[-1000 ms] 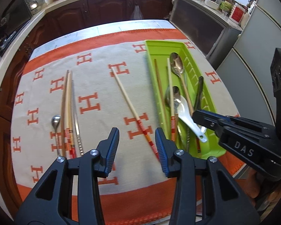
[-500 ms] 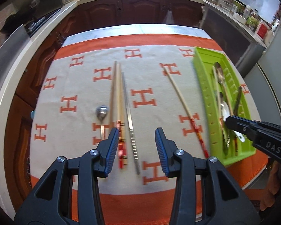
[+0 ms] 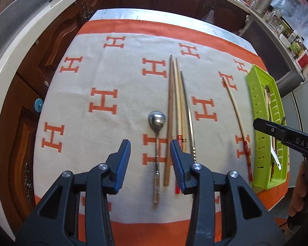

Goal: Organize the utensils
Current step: 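Grasp the small silver spoon with the left tool while the right tool grasps a plain chopstick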

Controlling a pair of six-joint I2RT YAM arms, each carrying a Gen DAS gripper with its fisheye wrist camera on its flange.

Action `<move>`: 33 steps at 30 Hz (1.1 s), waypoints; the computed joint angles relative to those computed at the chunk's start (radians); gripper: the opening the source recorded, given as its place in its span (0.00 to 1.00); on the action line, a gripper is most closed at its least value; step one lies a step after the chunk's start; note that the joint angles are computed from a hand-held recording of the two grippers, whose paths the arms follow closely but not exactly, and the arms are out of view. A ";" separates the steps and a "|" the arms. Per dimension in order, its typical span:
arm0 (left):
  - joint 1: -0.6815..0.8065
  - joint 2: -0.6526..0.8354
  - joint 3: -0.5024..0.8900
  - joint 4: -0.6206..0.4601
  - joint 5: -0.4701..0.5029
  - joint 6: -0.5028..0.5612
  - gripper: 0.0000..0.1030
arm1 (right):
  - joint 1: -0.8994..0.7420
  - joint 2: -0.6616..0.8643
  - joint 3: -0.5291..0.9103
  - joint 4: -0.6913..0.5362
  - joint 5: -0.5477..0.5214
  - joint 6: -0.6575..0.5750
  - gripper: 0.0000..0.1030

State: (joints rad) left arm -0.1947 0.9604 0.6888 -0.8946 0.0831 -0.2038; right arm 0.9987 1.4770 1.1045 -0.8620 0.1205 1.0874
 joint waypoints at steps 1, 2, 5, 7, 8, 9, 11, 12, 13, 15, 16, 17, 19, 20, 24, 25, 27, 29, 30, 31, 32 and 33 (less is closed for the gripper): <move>0.024 0.020 0.000 0.010 0.017 0.021 0.35 | -0.019 0.038 0.022 -0.009 -0.010 -0.015 0.23; 0.046 0.045 0.002 0.020 0.038 0.046 0.36 | -0.034 0.065 0.034 -0.012 -0.019 -0.028 0.23; 0.092 0.118 0.015 0.041 0.087 0.087 0.36 | -0.067 0.150 0.078 -0.033 -0.037 -0.056 0.23; 0.111 0.158 0.027 0.057 0.107 0.099 0.36 | -0.081 0.207 0.108 -0.044 -0.051 -0.085 0.23; 0.114 0.171 0.033 0.063 0.113 0.103 0.36 | -0.083 0.221 0.114 -0.047 -0.053 -0.089 0.23; 0.118 0.182 0.039 0.069 0.116 0.106 0.36 | -0.085 0.242 0.126 -0.056 -0.051 -0.093 0.23; 0.122 0.210 0.053 0.083 0.123 0.113 0.36 | -0.088 0.269 0.136 -0.059 -0.060 -0.101 0.23; 0.127 0.224 0.059 0.088 0.133 0.116 0.36 | -0.085 0.269 0.139 -0.060 -0.049 -0.105 0.23; 0.130 0.240 0.067 0.089 0.143 0.119 0.36 | -0.086 0.279 0.150 -0.072 -0.051 -0.118 0.23; 0.132 0.266 0.073 0.091 0.158 0.121 0.36 | -0.077 0.287 0.157 -0.079 -0.038 -0.125 0.13; 0.129 0.276 0.073 0.093 0.158 0.121 0.36 | -0.080 0.278 0.145 -0.065 -0.050 -0.128 0.07; 0.123 0.283 0.069 0.094 0.154 0.119 0.36 | -0.083 0.275 0.139 -0.047 -0.068 -0.127 0.06; 0.113 0.283 0.054 0.100 0.150 0.114 0.36 | -0.086 0.246 0.099 0.000 -0.111 -0.120 0.05; 0.109 0.279 0.044 0.104 0.152 0.110 0.36 | -0.086 0.238 0.089 0.012 -0.120 -0.120 0.05; 0.101 0.292 0.013 0.140 0.155 0.077 0.36 | -0.057 0.221 0.057 0.061 -0.126 -0.097 0.05; 0.102 0.301 0.011 0.149 0.160 0.067 0.36 | -0.054 0.215 0.047 0.075 -0.129 -0.089 0.05; 0.103 0.322 0.007 0.177 0.179 0.047 0.36 | -0.049 0.207 0.037 0.090 -0.132 -0.080 0.05; 0.100 0.333 0.004 0.208 0.188 0.021 0.36 | -0.053 0.192 0.025 0.100 -0.132 -0.077 0.05; 0.103 0.340 0.004 0.219 0.196 0.014 0.36 | -0.048 0.190 0.018 0.111 -0.132 -0.069 0.05; 0.105 0.347 0.003 0.230 0.206 0.006 0.36 | -0.049 0.182 0.007 0.124 -0.135 -0.063 0.05; 0.105 0.349 0.000 0.246 0.216 -0.009 0.36 | -0.049 0.172 0.000 0.126 -0.138 -0.059 0.05; 0.106 0.355 0.001 0.256 0.225 -0.014 0.36 | -0.052 0.158 -0.015 0.134 -0.142 -0.053 0.05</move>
